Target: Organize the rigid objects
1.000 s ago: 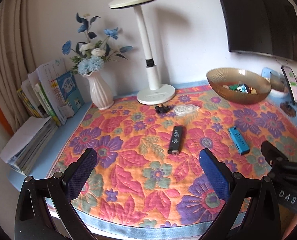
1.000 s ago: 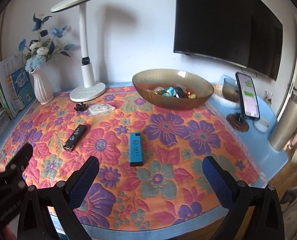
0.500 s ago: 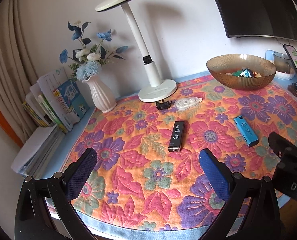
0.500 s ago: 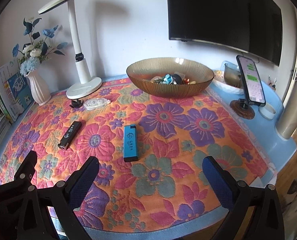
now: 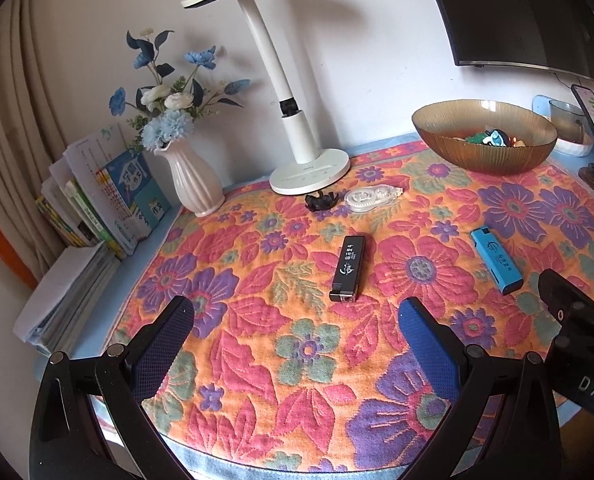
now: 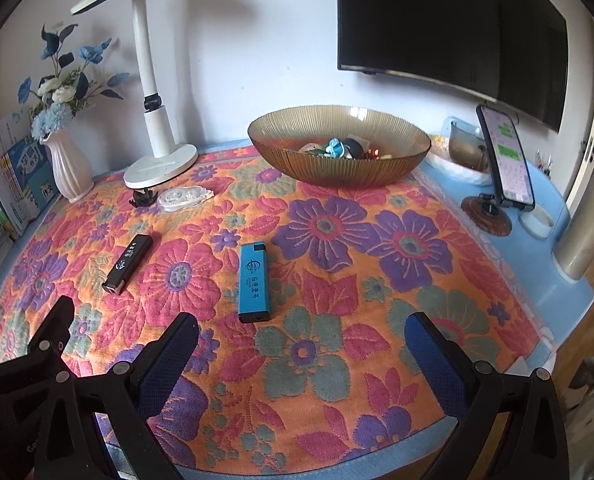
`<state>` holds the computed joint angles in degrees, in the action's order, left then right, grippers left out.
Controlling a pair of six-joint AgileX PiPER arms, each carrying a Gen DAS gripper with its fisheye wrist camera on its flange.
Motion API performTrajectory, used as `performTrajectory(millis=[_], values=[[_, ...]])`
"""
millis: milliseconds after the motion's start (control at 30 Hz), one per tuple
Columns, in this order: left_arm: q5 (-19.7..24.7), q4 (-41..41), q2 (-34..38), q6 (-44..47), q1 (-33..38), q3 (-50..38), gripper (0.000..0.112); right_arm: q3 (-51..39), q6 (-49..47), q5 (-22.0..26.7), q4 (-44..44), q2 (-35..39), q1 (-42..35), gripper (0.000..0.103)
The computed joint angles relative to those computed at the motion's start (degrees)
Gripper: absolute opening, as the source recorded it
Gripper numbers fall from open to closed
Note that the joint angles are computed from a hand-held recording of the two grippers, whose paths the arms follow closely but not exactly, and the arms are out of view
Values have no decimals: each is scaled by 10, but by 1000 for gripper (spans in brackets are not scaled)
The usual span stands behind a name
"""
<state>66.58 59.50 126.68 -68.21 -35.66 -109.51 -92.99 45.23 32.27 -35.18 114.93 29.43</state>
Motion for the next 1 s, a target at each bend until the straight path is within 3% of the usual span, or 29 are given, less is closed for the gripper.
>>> performTrajectory(millis=[133, 267, 400, 500, 533, 600, 700, 767, 933, 1000], values=[[-16, -41, -5, 6, 22, -2, 102, 2, -42, -17, 18, -2, 4, 103], [-70, -88, -34, 2, 52, 41, 102, 10, -71, -37, 10, -4, 0, 103], [-135, -140, -54, 50, 84, 69, 102, -41, -201, -16, 141, 24, -30, 101], [-172, -198, -43, 131, 110, 44, 97, -97, -325, 17, 270, 51, -50, 88], [-177, -216, -34, 163, 117, 26, 90, -124, -358, 37, 305, 65, -55, 84], [-177, -266, -4, 235, 133, -26, 81, -176, -413, 72, 369, 92, -66, 84], [-147, -349, 58, 331, 158, -132, 71, -265, -427, 133, 389, 146, -72, 81], [-113, -373, 106, 370, 165, -209, 63, -330, -410, 175, 368, 189, -71, 70], [-39, -400, 192, 401, 176, -352, 62, -517, -405, 279, 350, 301, -64, 58], [-47, -405, 197, 405, 181, -356, 62, -590, -397, 311, 325, 341, -55, 53]])
